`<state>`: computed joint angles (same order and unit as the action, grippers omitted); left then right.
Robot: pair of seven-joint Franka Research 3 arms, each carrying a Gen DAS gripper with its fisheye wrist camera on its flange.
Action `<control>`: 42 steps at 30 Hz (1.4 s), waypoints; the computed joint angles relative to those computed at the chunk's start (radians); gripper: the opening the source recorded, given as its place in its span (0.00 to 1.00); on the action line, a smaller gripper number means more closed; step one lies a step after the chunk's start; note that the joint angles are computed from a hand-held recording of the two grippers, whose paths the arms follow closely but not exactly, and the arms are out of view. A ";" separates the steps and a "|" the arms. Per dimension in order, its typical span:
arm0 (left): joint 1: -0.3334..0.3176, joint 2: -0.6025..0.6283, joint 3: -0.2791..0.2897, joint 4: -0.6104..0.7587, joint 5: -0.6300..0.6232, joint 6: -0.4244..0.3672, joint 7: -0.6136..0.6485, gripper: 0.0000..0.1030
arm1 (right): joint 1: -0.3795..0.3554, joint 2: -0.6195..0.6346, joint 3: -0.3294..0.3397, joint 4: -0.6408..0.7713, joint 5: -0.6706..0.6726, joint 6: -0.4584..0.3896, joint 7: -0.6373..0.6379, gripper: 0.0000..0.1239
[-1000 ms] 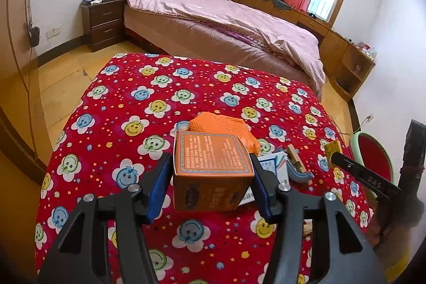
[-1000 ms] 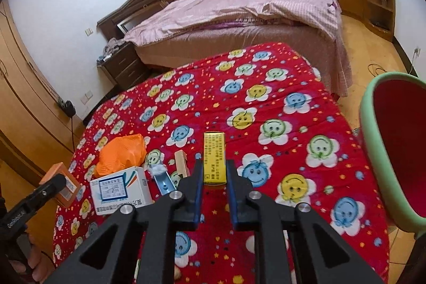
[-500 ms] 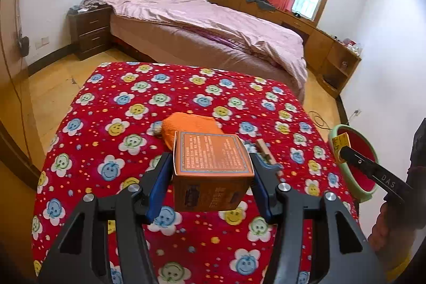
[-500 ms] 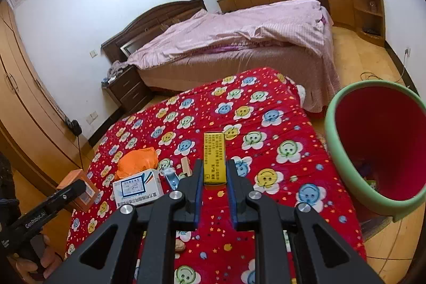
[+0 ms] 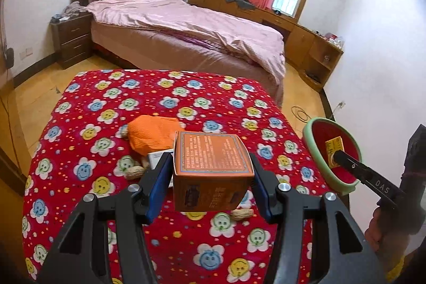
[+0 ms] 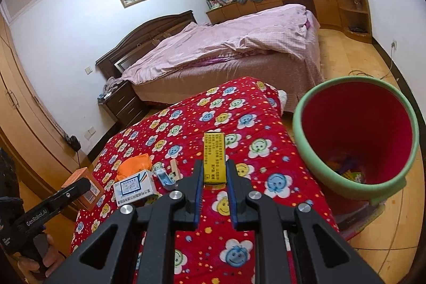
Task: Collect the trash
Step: 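Carry the brown box and yellow packet over the red bucket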
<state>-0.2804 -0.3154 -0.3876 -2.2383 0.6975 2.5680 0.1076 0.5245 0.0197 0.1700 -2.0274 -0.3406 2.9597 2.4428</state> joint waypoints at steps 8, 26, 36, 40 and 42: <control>-0.023 0.085 0.006 0.076 -0.011 0.030 0.060 0.55 | -0.053 -0.071 0.018 -0.079 -0.042 0.018 0.069 0.14; -0.122 0.314 0.044 0.319 0.050 0.018 0.177 0.55 | -0.231 -0.175 0.093 -0.193 -0.087 0.038 0.166 0.14; -0.195 0.452 0.080 0.478 0.051 -0.002 0.261 0.55 | -0.314 -0.216 0.123 -0.243 -0.044 0.060 0.134 0.14; -0.222 0.515 0.095 0.549 0.023 -0.011 0.312 0.55 | -0.351 -0.223 0.139 -0.251 -0.043 0.063 0.136 0.14; -0.235 0.554 0.101 0.593 0.003 -0.015 0.345 0.55 | -0.368 -0.228 0.144 -0.259 -0.044 0.067 0.144 0.14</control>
